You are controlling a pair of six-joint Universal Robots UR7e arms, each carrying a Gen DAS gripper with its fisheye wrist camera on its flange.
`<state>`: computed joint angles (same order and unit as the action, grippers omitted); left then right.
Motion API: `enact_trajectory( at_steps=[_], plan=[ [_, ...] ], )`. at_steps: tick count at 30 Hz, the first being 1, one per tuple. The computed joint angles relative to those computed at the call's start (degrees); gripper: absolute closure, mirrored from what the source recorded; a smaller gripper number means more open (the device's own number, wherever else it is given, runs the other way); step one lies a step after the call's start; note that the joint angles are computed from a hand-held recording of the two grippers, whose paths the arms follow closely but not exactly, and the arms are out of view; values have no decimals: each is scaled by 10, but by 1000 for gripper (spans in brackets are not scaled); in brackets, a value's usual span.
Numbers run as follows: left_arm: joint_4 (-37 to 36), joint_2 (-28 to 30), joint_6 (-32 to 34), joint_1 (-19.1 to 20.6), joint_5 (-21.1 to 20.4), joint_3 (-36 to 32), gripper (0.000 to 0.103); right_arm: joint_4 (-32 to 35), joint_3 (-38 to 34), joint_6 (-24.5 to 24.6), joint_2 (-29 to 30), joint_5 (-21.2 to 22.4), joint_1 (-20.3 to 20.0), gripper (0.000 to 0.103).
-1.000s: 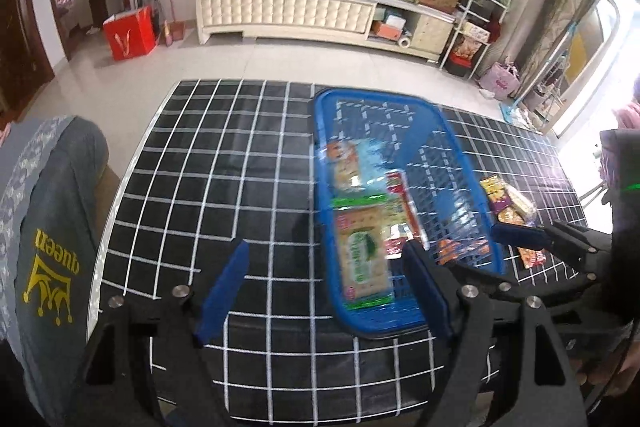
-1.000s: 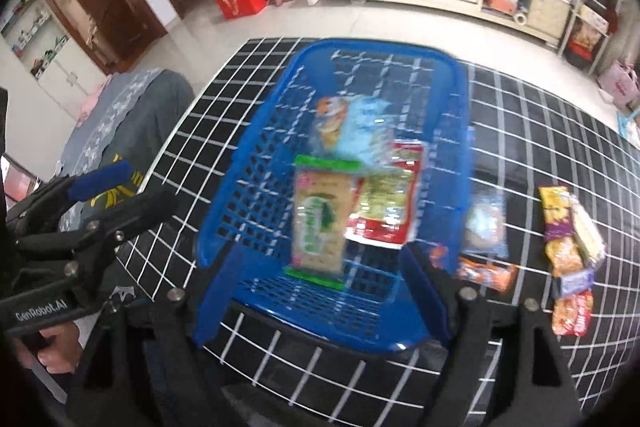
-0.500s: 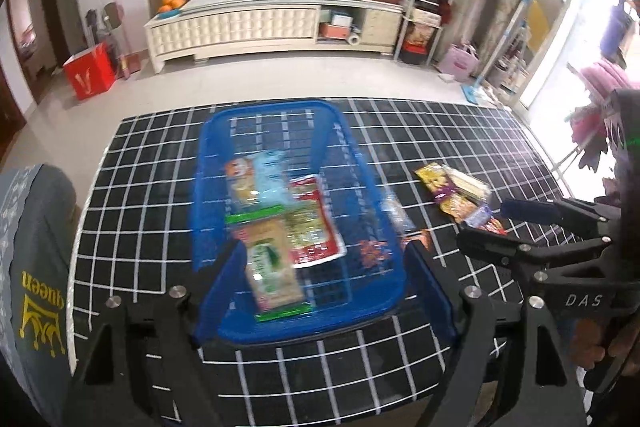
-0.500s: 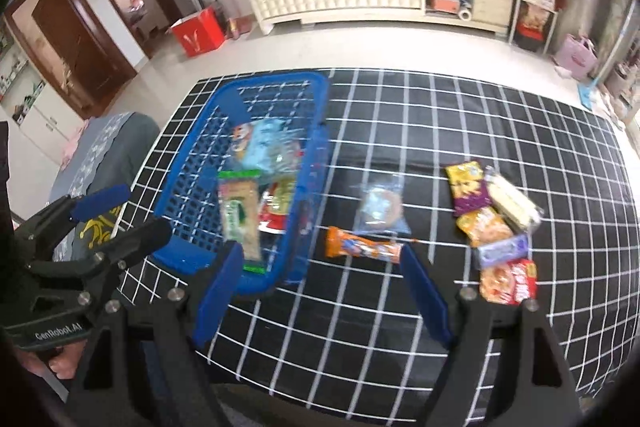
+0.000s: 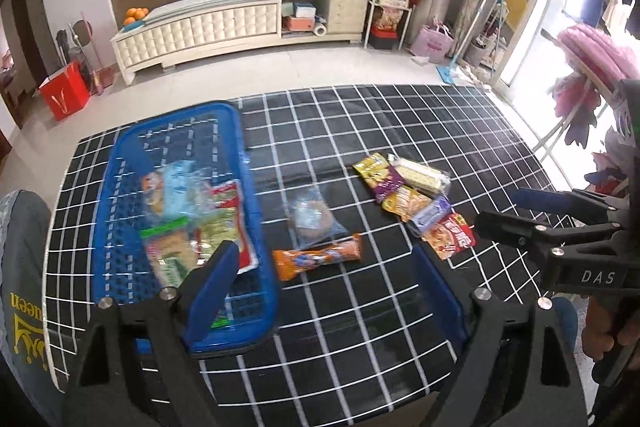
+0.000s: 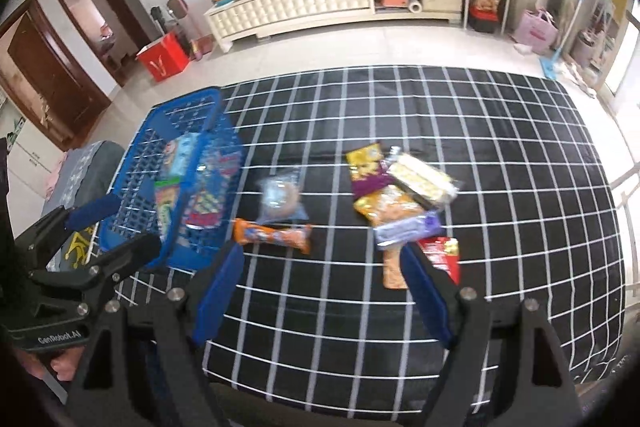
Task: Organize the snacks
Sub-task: 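Move both tools away from the basket toward the remaining snacks, then grasp the clear round-cookie bag with the left tool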
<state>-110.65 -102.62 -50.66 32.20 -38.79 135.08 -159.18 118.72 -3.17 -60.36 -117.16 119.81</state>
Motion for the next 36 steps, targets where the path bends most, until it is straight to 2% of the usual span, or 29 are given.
enact_trajectory(
  at_steps=[5,9,14,16,23,26,31,34,36],
  plan=[
    [-78,81,29,34,-24,-15,17,-8,9,-21,-10,-8,-28,19],
    [-116,137,42,62,-44,-36,17,6,3,-15,-16,11,-57,19],
    [-131,189,44,108,-75,-76,17,29,-18,-7,-6,16,-84,19],
    [-132,208,43,130,-87,-96,17,46,-29,3,-1,32,-99,19],
    [-110,259,33,166,-70,-138,17,84,-68,8,34,58,-132,19],
    [-96,277,11,176,-49,-148,17,82,-81,-1,52,47,-136,19],
    [-103,306,1,206,-45,-157,17,74,-97,-19,74,36,-141,19],
    [-119,318,8,217,-44,-155,17,62,-100,-37,87,21,-140,19],
    [-118,325,13,220,-26,-156,17,52,-102,-50,94,8,-137,19]
  ],
)
